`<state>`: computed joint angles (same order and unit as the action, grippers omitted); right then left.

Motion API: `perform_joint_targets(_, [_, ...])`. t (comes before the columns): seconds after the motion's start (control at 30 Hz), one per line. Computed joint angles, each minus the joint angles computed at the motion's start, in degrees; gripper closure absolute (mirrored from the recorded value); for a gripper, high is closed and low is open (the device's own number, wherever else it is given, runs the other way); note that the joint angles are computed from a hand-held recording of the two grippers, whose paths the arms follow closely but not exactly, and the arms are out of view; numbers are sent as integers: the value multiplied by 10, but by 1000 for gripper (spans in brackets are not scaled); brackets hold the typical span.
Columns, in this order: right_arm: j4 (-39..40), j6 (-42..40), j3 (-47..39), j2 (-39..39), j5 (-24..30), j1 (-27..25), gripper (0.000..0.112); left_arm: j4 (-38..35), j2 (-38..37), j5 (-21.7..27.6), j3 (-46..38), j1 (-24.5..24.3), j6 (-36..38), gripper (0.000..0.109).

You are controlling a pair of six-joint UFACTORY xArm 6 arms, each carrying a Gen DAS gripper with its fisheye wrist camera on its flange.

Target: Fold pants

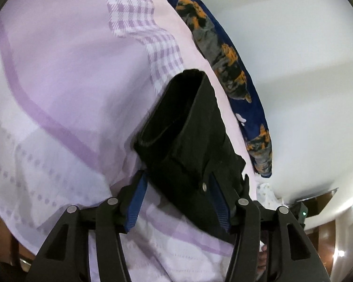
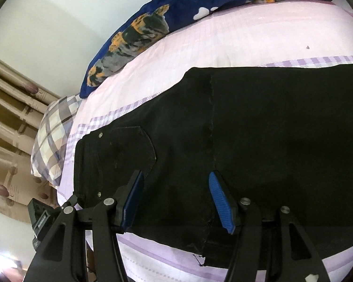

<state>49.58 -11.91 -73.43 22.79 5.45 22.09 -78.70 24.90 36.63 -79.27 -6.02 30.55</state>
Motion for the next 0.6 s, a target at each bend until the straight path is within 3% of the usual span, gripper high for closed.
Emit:
perform_joint_targets(0.27, [-46,48,-4,3,-4,6,56,12,24,-42,-32,-15,10,51])
perform_joint_targets(0.3, [-42,46,-5,3,-4,8,56,15,22,-46,-30,-17,9,56])
perform_joint_targets(0.37, [-39,46,-6,3,-9,11,56,51,22,-69,-27,-23,-17,76])
perform_joint_targets(0.47, [-19,33,0,-2,-15,13,56,51,17,-76,-28,-27,-5,83])
perform_joint_targets(0.6, [94,-60,12,-22,-32,14,56,116,-18,-137,-20,-61,21,86])
